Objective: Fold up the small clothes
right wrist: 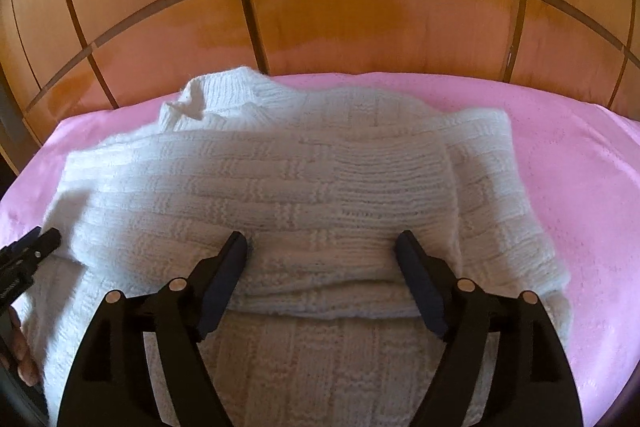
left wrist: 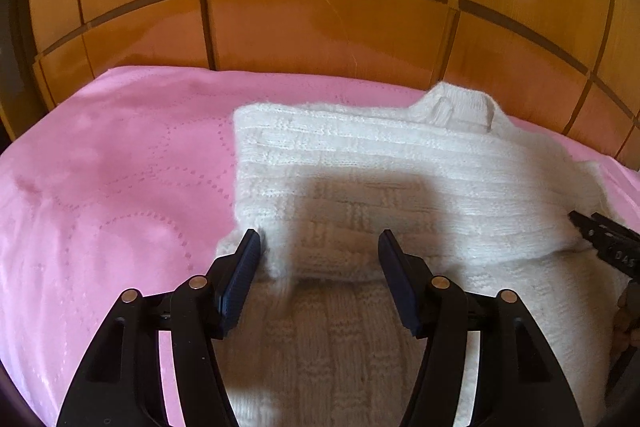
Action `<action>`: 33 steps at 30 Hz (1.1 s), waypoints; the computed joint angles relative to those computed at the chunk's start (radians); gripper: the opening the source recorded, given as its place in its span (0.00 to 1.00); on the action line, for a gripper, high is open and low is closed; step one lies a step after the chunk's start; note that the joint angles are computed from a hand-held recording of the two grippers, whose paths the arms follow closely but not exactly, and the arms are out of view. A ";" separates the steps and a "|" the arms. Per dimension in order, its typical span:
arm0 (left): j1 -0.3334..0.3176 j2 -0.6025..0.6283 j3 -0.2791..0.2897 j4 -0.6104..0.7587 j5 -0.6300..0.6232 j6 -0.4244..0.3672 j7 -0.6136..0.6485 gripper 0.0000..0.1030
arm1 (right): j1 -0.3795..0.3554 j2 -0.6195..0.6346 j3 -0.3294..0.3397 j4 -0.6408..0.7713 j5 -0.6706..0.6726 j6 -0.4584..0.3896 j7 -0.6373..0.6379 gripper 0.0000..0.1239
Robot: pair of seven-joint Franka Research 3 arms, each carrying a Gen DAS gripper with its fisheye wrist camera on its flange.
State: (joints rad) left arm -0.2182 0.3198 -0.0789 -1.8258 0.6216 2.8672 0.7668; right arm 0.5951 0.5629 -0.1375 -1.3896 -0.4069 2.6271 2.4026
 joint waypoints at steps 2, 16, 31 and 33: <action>-0.005 -0.020 0.008 -0.026 0.012 0.025 -0.025 0.74 | 0.001 0.008 0.000 0.016 0.000 -0.010 -0.003 0.63; 0.061 -0.227 -0.047 -0.302 -0.079 0.099 -0.038 0.74 | 0.018 -0.097 0.006 -0.105 -0.026 -0.010 0.072 0.81; 0.041 -0.540 -0.054 -0.714 -0.471 0.105 0.240 0.74 | -0.108 -0.599 0.135 -0.786 -0.127 0.073 0.226 0.81; 0.018 -0.575 -0.041 -0.748 -0.499 0.095 0.272 0.74 | -0.120 -0.646 0.164 -0.847 -0.078 0.103 0.192 0.81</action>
